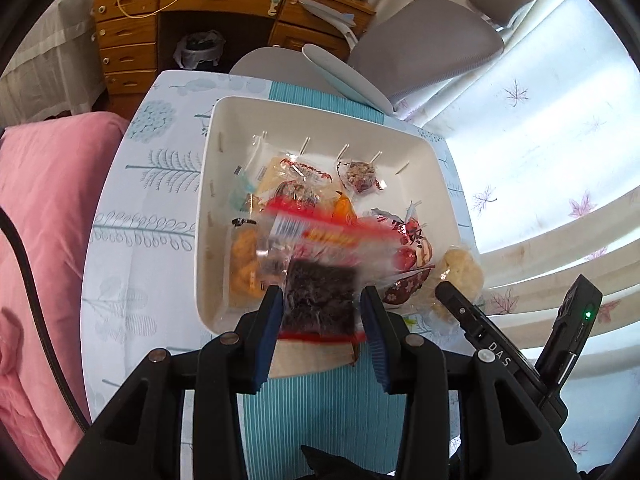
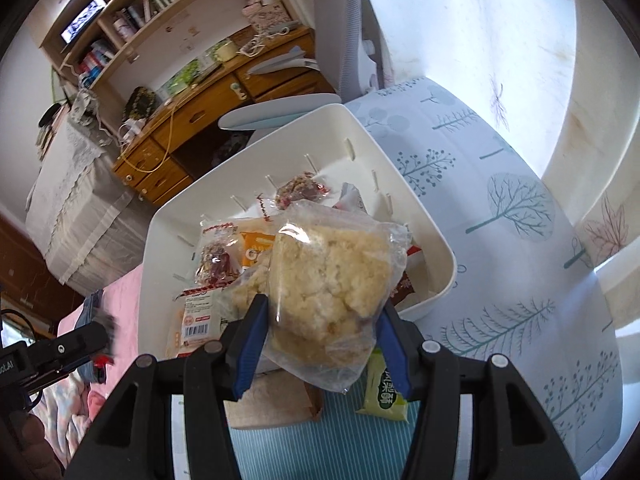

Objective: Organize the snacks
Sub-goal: 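Carry the raisin pack and rice-cracker bag into the white tray and release both, then withdraw both tools and move toward the brown wafer biscuit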

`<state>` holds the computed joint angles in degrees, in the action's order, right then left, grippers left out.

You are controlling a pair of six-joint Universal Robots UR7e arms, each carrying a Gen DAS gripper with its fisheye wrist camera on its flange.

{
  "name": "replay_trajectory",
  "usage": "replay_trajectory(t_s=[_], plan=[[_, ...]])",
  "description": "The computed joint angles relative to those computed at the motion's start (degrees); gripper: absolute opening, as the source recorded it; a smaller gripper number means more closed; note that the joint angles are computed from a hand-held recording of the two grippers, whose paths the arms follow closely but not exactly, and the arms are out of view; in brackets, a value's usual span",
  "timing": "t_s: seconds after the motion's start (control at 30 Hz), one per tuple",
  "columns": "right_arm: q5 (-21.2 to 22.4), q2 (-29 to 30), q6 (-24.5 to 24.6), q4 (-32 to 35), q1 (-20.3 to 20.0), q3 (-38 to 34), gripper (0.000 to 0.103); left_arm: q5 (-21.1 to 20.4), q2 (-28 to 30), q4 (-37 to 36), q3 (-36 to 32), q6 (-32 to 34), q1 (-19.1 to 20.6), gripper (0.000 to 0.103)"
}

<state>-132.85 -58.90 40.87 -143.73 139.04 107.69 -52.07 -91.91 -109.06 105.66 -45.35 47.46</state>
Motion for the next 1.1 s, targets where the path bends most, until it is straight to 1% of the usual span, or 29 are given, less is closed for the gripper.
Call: replay_trajectory(t_s=[0.03,0.07,0.1,0.13,0.17,0.2,0.23,0.3,0.5,0.73,0.97,1.1], plan=[[-0.26,0.1,0.75,0.12,-0.02,0.04,0.054,-0.33,0.31,0.08,-0.32,0.67,0.2,0.039],[-0.48,0.15,1.27,0.34,-0.01,0.03,0.055,-0.38,0.32,0.61,-0.4,0.49,-0.01,0.045],[-0.58,0.18,1.62,0.54,-0.08,-0.02,0.059,-0.42,0.52,1.33,-0.68,0.38,-0.06,0.056],[-0.65,0.18,2.11,1.33,-0.13,-0.26,0.062,-0.21,0.64,2.06,-0.85,0.02,-0.22,0.06],[-0.73,0.23,2.41,2.06,-0.09,-0.53,0.071,0.02,0.68,2.45,-0.91,-0.31,-0.38,0.062],[-0.84,0.27,2.67,3.22,0.04,-0.91,0.073,0.21,0.6,3.06,-0.93,-0.83,-0.7,0.063],[-0.96,0.23,2.48,3.27,0.25,-0.92,0.074,0.29,0.5,3.41,-0.89,-1.2,-0.94,0.063],[-0.79,-0.04,2.04,3.24,0.58,-0.8,0.074,0.86,0.12,4.67,-0.7,-2.95,-1.82,0.069],[0.53,-1.8,0.4,4.21,1.61,-0.06,0.074,2.17,-1.35,8.18,0.54,-8.45,-4.66,0.071],[2.89,-3.85,-2.07,4.75,2.51,0.93,0.075,3.74,-4.12,12.74,2.91,-17.3,-8.85,0.072],[6.58,-5.68,-4.73,6.36,2.92,1.94,0.075,3.54,-6.41,17.66,5.74,-27.08,-12.64,0.073],[8.3,-6.63,-6.1,7.63,3.04,2.52,0.076,3.06,-7.49,19.9,7.31,-32.17,-14.34,0.077]])
